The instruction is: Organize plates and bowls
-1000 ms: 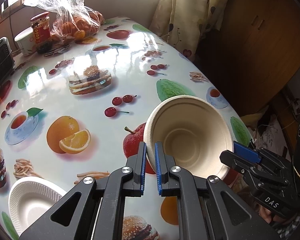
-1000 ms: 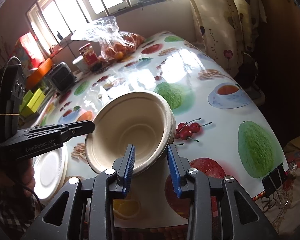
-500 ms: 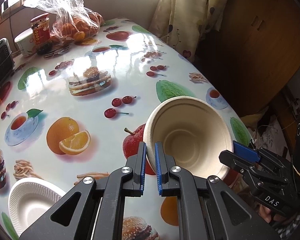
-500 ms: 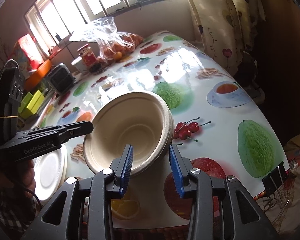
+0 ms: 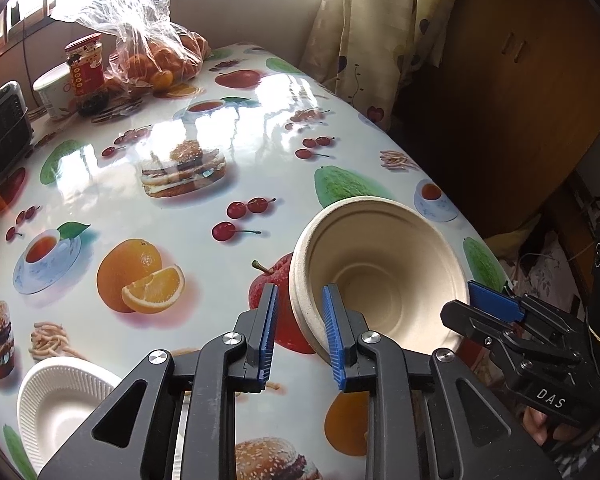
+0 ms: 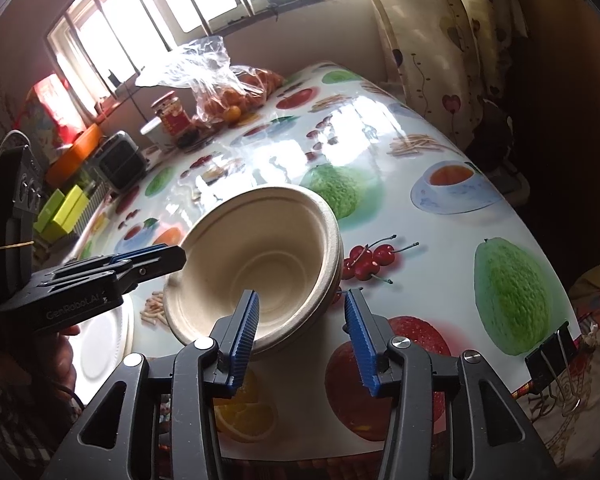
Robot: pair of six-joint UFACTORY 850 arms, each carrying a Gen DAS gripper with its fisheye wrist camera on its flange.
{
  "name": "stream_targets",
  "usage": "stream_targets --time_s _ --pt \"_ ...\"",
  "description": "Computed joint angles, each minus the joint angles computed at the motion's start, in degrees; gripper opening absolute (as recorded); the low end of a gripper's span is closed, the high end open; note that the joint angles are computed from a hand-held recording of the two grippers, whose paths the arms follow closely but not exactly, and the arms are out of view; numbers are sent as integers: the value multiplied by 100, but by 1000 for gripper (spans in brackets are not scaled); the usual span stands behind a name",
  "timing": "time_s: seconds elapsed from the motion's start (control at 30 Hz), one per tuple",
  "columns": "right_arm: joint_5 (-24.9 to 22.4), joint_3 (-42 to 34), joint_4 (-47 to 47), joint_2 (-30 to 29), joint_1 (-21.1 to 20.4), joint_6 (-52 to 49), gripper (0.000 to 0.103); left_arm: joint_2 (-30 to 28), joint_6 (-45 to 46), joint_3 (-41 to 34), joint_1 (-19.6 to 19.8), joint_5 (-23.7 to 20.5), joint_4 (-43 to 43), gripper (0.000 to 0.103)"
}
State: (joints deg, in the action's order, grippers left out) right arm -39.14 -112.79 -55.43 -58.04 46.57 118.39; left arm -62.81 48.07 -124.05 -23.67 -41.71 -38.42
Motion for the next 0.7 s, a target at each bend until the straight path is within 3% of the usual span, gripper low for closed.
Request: stream_targets --time_s 0.1,0.17,0.2,0.47,0.7 --pt "21 32 -10 16 -10 36 45 -6 1 -2 9 -25 -31 26" --pt "38 57 -36 24 -11 76 45 8 12 27 13 -6 -64 39" --pt "46 66 -45 27 -13 96 45 20 25 52 13 7 -83 40" --pt "78 106 -81 39 -19 160 47 33 0 86 4 83 -82 41" --pt "117 164 -278 45 -24 376 49 332 361 603 -34 714 -295 41"
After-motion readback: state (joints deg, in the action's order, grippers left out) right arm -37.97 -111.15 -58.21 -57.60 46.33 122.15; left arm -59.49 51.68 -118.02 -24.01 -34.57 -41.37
